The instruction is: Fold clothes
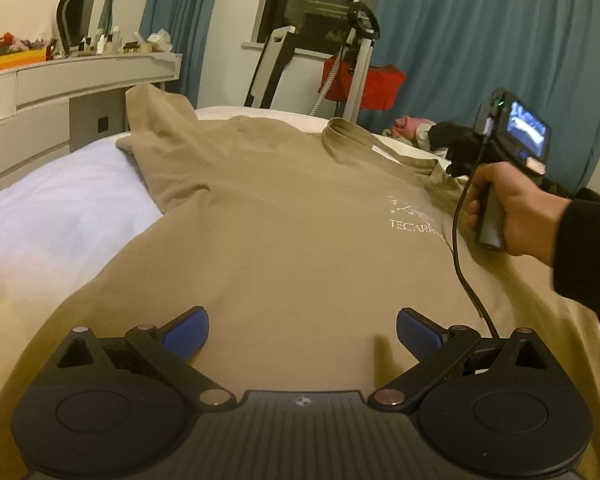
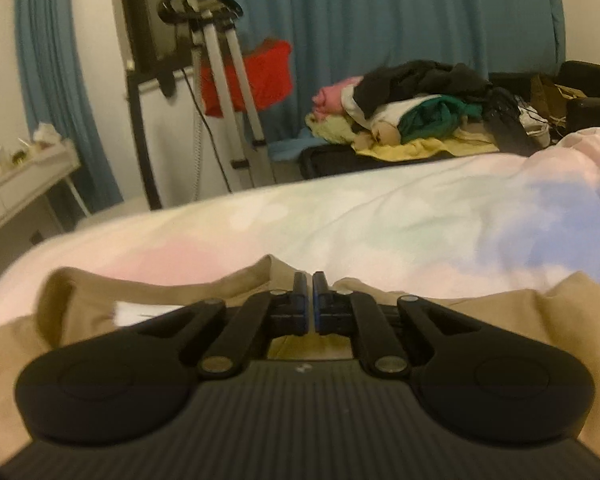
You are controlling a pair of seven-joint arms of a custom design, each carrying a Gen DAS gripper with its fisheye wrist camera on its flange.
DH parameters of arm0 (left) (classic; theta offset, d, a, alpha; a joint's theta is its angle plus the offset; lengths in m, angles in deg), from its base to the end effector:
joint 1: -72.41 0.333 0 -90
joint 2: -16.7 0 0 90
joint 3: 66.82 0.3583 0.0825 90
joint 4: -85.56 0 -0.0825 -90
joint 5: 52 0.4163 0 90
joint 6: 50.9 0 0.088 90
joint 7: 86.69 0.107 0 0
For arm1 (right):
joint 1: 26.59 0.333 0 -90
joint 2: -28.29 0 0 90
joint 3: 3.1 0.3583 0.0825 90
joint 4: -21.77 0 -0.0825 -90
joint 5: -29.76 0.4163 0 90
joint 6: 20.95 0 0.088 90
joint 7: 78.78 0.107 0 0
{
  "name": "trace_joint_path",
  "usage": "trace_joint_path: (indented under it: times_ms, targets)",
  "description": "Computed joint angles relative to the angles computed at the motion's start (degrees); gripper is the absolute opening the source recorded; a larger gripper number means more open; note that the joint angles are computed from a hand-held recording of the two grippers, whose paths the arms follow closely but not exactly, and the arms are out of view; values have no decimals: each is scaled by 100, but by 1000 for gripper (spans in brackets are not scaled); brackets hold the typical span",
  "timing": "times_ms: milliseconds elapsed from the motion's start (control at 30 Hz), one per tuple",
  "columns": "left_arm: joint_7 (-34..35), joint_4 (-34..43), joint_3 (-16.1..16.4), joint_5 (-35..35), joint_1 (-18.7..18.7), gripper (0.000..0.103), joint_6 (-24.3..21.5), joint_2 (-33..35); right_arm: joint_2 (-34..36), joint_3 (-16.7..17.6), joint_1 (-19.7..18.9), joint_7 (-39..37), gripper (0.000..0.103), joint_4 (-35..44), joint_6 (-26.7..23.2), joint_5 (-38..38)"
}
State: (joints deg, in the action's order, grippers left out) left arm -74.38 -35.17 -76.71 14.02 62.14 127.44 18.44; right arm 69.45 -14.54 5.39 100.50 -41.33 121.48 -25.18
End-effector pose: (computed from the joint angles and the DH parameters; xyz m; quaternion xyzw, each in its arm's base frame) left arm 0.5365 -0.2786 0.5057 -0.5798 0.6611 -0.4116 0.2396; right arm 0.7749 0.3621 0.5008 -0.4331 0.7359 -0.3777 0.3581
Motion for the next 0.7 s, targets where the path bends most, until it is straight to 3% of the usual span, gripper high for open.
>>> trace_joint_path:
  times_ms: [33,67,100,167,267,400,567,700]
  targets:
    - [8,1,-2,-4,0,101,1,-3,-205,-19,69,22,12,-266,61,-96]
    - [16,4,-5,-13,-2,101,-5,-5,-410,-23,131,54,27,-526,114,-211]
    - [28,7,-9,-9,-5,101,-22,-15,-734,-99,283,325,49,-954,238,-520]
    - [10,15,-19,74,-11,101,-70,-60,-1338,-144,526,864,76,-1688,373,-1197]
    - [-216,-5,-44,356,9,101,-94,-209,-2463,-130,999,2005,78,-2984,246,-2411]
    - [-64,-208,-130,195,84,101,55,-563,-3491,394,1336,2420,78,-4016,-518,-2959]
    - [-944,-428,-495,1400,471,101,257,-1265,-4279,1211,1534,2575,78,-4720,-1627,-2643]
    - [-281,-953,-335,683,295,101,472,-1869,-4697,1846,1593,2797,78,-5043,-2239,-2496]
